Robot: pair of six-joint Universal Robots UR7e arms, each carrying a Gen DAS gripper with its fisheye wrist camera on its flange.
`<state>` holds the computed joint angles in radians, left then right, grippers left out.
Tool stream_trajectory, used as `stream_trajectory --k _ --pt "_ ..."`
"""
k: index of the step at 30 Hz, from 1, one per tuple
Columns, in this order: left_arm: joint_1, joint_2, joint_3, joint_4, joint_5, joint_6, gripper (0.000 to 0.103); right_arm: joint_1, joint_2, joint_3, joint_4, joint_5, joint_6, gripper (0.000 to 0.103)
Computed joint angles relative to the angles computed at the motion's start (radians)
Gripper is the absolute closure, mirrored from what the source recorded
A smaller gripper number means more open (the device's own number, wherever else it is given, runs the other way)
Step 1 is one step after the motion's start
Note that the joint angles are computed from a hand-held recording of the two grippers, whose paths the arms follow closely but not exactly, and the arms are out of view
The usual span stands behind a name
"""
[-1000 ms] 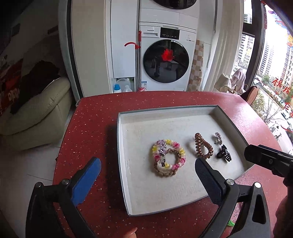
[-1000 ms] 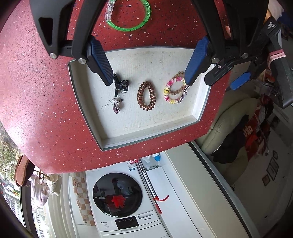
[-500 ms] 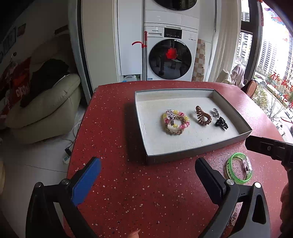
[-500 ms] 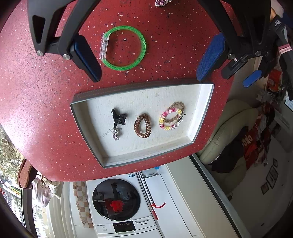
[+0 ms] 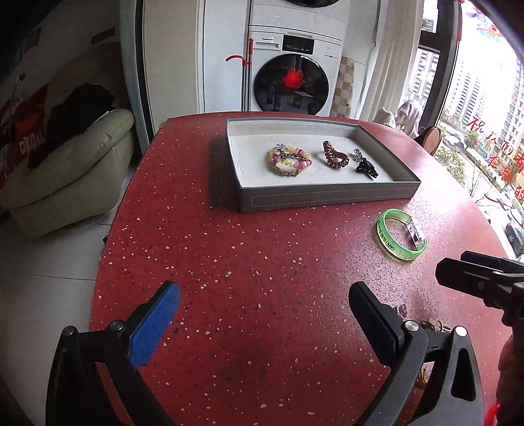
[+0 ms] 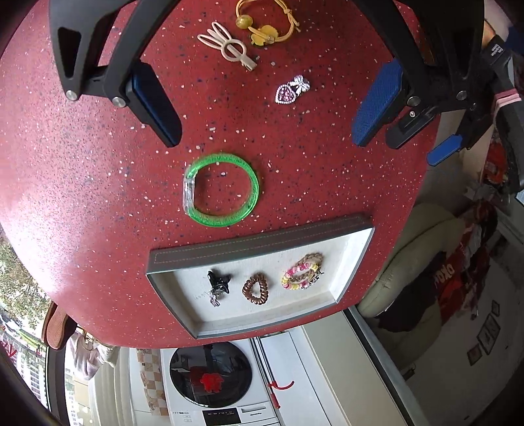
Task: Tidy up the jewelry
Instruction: 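Move both open tools out of the tray over the remaining jewelry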
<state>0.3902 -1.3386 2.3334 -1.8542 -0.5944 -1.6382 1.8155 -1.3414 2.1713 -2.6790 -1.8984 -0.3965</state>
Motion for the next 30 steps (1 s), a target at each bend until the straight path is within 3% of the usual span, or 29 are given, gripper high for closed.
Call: stream_trajectory --k 14,25,30 --pt "-0.044 0.069 0.029 -0.121 -0.085 0.027 0.0 -0.066 -0.206 0.216 -0.093 -0.14 -0.061 0.0" --pt "-0.023 0.147 -0.006 -0.274 -0.093 0.23 0.0 -0.119 -0.251 0.243 -0.114 -0.102 -0.053 0.0" --pt "-0.008 0.19 -0.03 -0.275 -0.106 0.299 0.0 -0.124 -0.233 0.216 -0.125 -0.121 -0.117 0.0"
